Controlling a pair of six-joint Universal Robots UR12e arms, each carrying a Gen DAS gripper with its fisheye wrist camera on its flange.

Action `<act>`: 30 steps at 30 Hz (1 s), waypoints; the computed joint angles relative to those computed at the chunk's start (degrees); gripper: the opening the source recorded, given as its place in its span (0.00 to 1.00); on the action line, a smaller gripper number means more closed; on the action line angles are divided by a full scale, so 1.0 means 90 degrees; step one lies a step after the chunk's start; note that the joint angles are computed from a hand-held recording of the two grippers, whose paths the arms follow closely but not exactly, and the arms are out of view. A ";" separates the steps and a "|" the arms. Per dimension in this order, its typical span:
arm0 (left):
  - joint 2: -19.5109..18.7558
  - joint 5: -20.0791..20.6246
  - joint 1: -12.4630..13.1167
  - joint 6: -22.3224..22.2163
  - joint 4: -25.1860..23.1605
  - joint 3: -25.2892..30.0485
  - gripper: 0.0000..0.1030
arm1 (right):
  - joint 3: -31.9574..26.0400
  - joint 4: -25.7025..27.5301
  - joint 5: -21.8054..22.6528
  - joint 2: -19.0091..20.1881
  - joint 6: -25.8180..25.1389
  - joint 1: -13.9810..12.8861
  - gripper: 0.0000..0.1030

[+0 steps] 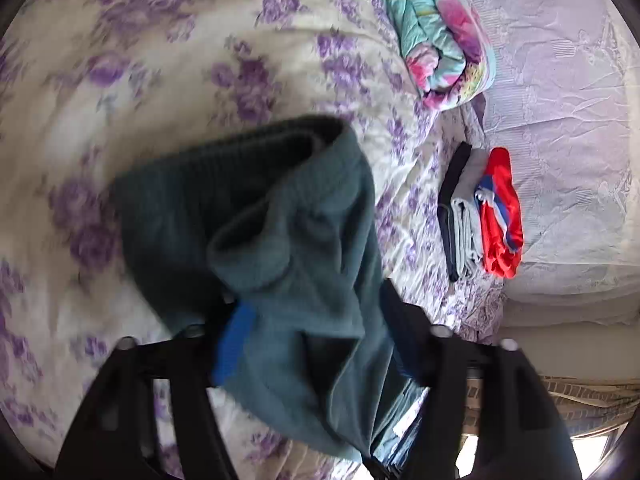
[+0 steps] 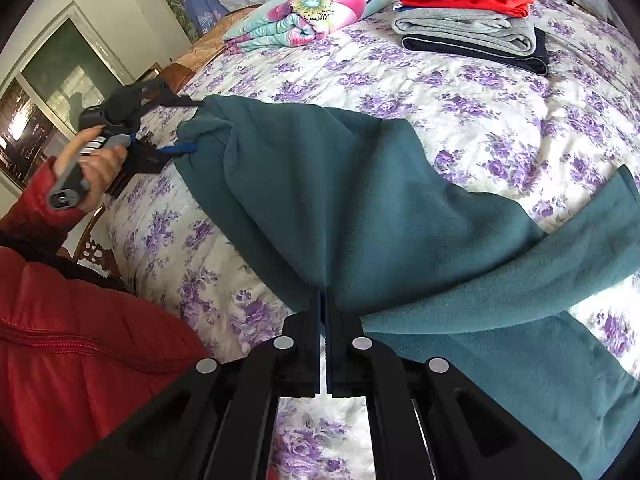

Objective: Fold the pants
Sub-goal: 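Hold the folded pants with the right tool while the left tool regrips the waistband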

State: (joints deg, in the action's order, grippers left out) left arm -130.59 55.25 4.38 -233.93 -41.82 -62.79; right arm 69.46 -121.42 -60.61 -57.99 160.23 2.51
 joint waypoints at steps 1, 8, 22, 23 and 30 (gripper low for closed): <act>-0.0035 0.0010 0.0019 0.0028 0.0108 0.0033 0.32 | 0.0008 -0.0008 0.0002 -0.0004 0.0008 -0.0002 0.02; 0.0181 0.0194 0.0175 0.0759 0.0636 -0.0056 0.07 | 0.0060 -0.0085 0.0211 -0.0064 0.0000 -0.0040 0.02; 0.0627 0.1219 0.0226 0.1104 0.0063 -0.0688 0.68 | -0.0174 0.1075 0.0007 0.0161 -0.0307 0.0021 0.03; 0.0683 0.1432 0.0196 0.1153 0.0228 -0.0709 0.68 | -0.0168 0.1090 0.0023 0.0175 -0.0282 0.0020 0.03; 0.0450 0.0461 -0.0132 0.2830 -0.0120 -0.0199 0.71 | -0.0137 0.1221 0.0408 0.0210 -0.0027 -0.0077 0.02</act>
State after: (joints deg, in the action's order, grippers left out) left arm -126.54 59.41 3.19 -208.46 -42.90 -64.58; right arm 68.22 -110.44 -56.94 -56.10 159.98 1.82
